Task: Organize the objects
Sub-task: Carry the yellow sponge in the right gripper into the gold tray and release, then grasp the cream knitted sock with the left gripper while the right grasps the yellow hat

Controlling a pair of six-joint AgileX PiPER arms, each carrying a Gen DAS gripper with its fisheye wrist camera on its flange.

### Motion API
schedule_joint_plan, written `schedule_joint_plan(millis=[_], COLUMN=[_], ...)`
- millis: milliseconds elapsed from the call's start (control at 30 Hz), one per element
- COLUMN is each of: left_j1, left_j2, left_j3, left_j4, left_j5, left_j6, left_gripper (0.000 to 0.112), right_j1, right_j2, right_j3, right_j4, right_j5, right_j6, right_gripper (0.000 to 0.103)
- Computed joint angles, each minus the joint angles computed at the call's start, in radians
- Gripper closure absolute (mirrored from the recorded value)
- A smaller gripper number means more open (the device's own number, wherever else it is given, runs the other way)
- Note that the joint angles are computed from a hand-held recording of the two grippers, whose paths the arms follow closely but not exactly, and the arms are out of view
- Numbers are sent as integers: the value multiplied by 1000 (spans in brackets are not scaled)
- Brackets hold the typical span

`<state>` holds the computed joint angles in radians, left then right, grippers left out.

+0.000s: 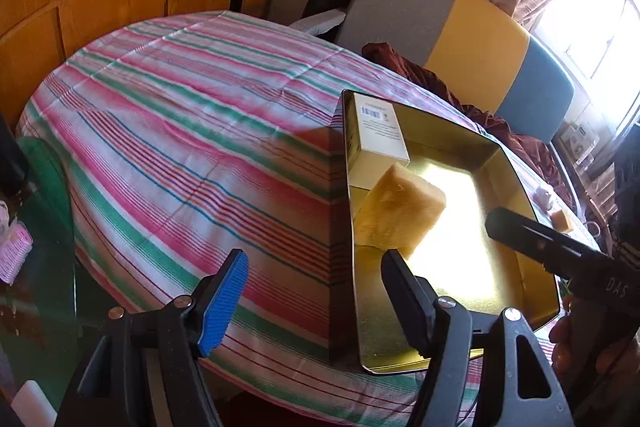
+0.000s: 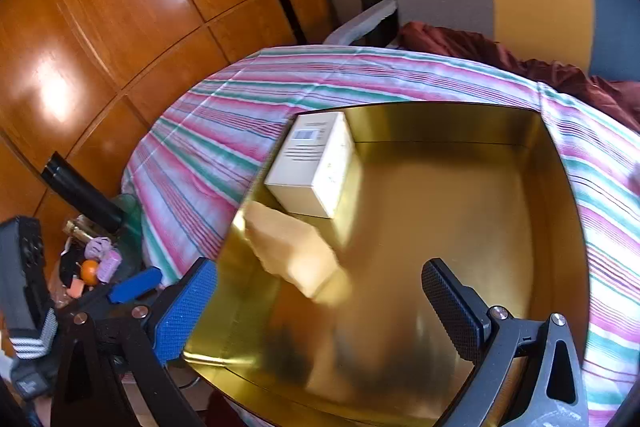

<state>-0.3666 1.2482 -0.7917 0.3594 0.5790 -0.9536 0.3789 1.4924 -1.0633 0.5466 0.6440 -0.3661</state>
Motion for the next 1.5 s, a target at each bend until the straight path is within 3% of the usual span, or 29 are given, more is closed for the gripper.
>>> schedule_joint_plan(millis=[200, 467, 667, 800, 1000, 1167, 1333, 1433, 1500], left_j1=[-60, -204, -275, -311, -329, -350, -402, -446, -477], left_j2=[-1, 20, 52, 94, 172, 261, 389, 494, 572], left_j3=[-12, -60, -107, -152, -244, -351, -520, -651, -749], left_j4=[83, 278, 297, 271, 127, -36, -206, -291, -344], left_j5=[26, 112, 135, 126, 84, 66, 75, 99, 113], left_j6=[-70, -203, -189, -151, 3, 183, 397, 523, 605], left_gripper=[43, 43, 43, 43, 43, 43, 43, 43, 43], right_j1=[-27, -142, -335, -571, -945, -1211, -1369, -1435, -1449], right_j2=[-66, -171, -243, -255, -192, -55, 80, 172, 171], right_j3=[68, 156, 185, 166, 68, -73, -147, -221, -220], right_j4=[-72, -52, -10, 62, 133, 178, 221, 244, 250], right_j5=[-43, -56, -7, 74, 175, 220, 233, 335, 337], right_j6=[45, -6, -107, -249, -381, -407, -371, -276, -270], right_gripper=[0, 0, 0, 0, 0, 0, 0, 0, 0])
